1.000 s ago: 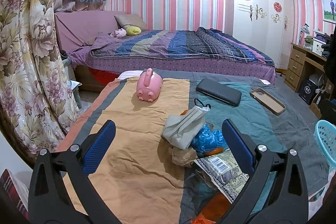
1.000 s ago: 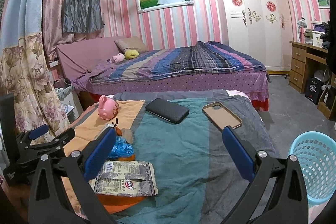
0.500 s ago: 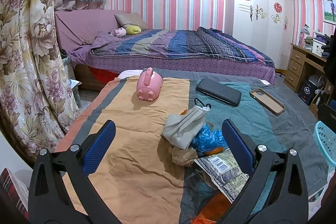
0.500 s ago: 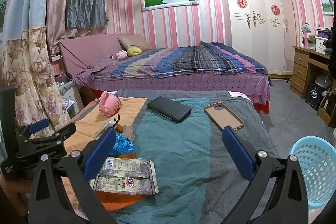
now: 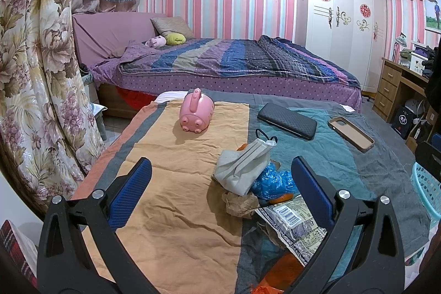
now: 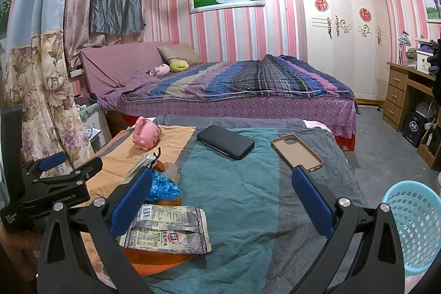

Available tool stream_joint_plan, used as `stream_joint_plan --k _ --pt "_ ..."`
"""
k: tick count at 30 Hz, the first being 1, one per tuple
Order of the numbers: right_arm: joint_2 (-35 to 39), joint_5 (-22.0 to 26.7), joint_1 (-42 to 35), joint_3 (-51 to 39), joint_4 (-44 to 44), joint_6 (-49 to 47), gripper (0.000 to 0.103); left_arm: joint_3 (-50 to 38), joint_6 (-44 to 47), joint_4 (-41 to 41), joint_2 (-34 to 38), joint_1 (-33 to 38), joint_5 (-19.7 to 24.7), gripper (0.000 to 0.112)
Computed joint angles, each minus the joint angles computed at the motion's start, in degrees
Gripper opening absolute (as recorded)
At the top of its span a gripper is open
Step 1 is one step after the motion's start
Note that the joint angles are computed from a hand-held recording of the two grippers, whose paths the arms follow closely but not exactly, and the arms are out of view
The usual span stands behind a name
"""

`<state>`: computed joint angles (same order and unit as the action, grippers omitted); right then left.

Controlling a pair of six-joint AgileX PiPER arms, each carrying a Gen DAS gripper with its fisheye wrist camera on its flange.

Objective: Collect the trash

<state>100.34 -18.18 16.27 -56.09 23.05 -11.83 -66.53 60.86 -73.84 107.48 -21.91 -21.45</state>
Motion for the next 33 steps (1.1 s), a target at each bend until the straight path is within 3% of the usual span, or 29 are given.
stream_joint_plan --k 33 --pt "0.0 0.1 1.2 0.6 -3.7 2.0 0.099 0.8 0.7 -0.5 -0.9 1.6 0.4 0.098"
